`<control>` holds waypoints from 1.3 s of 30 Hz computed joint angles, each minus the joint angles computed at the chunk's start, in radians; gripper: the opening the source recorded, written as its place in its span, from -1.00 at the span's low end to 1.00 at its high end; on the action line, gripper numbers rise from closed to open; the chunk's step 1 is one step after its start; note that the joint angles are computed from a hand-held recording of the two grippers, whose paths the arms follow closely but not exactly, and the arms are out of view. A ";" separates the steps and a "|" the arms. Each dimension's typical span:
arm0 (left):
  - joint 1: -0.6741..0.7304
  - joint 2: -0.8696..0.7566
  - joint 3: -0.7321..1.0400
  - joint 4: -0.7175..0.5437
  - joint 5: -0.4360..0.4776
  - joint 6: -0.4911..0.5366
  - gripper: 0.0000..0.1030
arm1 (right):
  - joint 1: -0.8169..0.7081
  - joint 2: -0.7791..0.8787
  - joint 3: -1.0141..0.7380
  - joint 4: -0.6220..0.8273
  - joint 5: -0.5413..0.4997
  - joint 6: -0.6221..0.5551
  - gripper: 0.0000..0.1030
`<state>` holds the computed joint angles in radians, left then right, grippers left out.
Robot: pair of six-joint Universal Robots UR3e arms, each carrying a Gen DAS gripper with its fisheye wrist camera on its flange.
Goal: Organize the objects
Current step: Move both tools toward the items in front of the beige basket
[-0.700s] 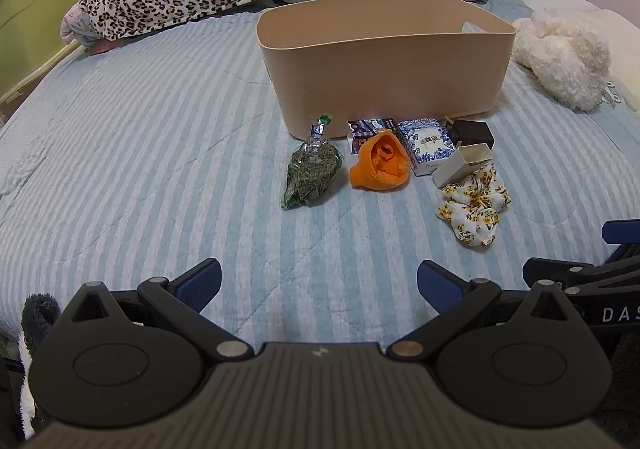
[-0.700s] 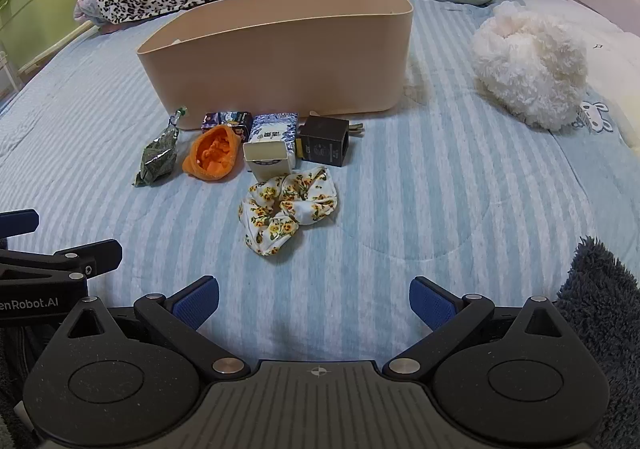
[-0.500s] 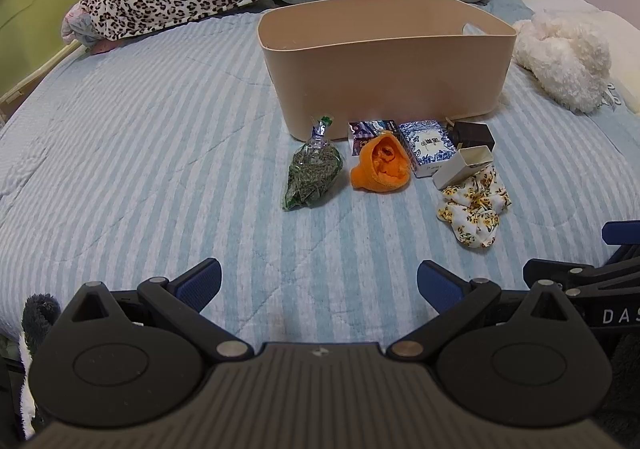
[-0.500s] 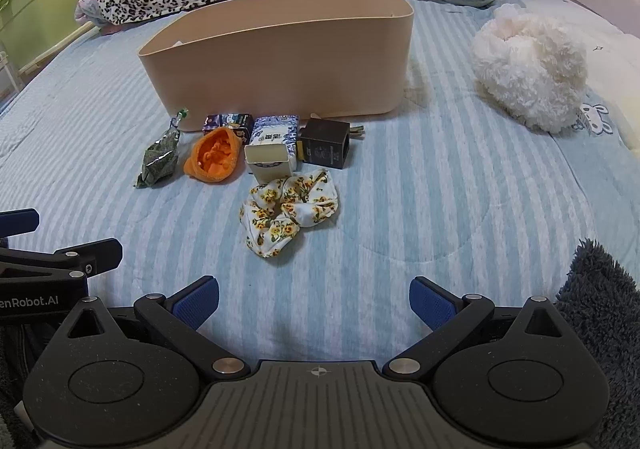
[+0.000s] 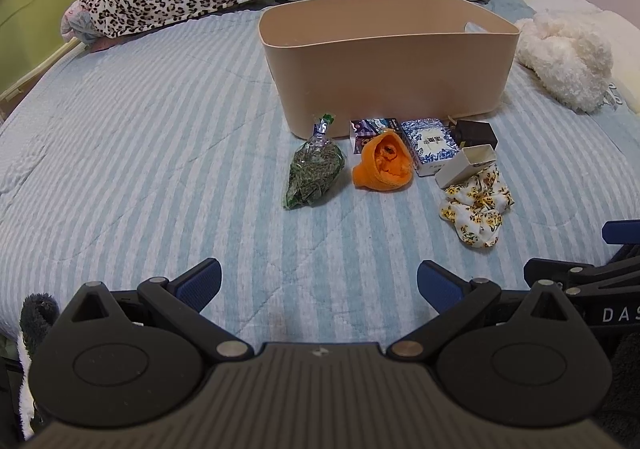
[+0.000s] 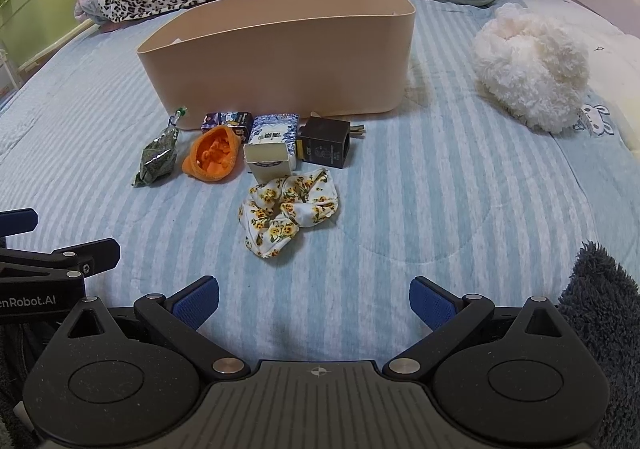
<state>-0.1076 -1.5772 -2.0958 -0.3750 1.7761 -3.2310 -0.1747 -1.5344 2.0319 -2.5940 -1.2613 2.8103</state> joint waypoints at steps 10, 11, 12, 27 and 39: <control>0.020 -0.030 0.004 0.031 -0.028 0.026 1.00 | 0.010 0.032 -0.028 0.004 -0.008 -0.003 1.00; 0.024 -0.035 0.004 0.036 -0.033 0.027 1.00 | 0.012 0.037 -0.032 0.004 -0.011 -0.006 1.00; 0.024 -0.040 0.005 0.039 -0.036 0.028 1.00 | 0.014 0.043 -0.037 0.002 -0.016 -0.007 1.00; 0.080 -0.172 0.072 0.118 -0.081 0.088 1.00 | 0.051 0.188 -0.149 -0.019 -0.040 0.014 1.00; 0.135 -0.365 0.221 0.189 -0.097 0.205 1.00 | 0.101 0.363 -0.303 -0.032 -0.030 0.035 1.00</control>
